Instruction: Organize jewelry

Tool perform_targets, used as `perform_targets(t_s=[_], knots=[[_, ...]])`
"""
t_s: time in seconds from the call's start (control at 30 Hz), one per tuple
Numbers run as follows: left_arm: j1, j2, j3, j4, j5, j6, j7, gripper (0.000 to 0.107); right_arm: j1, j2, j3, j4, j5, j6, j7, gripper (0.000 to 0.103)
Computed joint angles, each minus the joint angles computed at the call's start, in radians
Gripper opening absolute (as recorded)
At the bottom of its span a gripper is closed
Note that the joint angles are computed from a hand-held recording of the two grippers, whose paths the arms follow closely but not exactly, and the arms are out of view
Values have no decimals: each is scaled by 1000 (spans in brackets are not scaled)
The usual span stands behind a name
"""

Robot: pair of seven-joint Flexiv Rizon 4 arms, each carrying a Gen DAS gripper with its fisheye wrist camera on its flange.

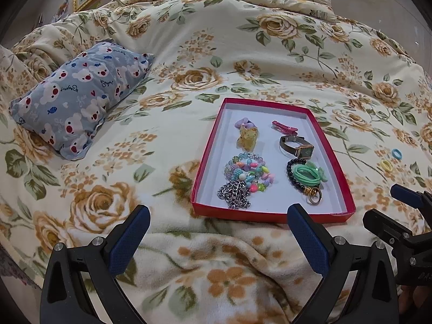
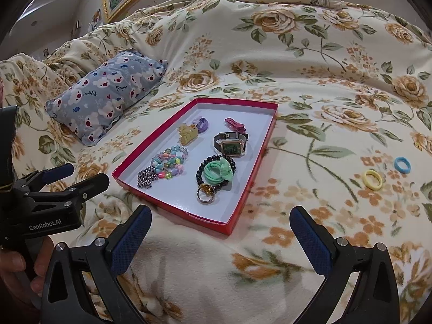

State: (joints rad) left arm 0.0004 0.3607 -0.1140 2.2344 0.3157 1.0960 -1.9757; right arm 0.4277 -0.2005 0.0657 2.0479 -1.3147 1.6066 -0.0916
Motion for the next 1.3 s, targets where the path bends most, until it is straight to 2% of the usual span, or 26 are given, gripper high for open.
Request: perform_targets(t_s=[0.6, 1.3], knots=[[-4, -8, 5, -6, -11, -1, 17, 102, 2, 0, -3, -1, 5, 4, -5, 103], [4, -4, -9, -9, 12, -4, 8, 102, 30, 8, 11, 5, 109, -23, -99, 103]])
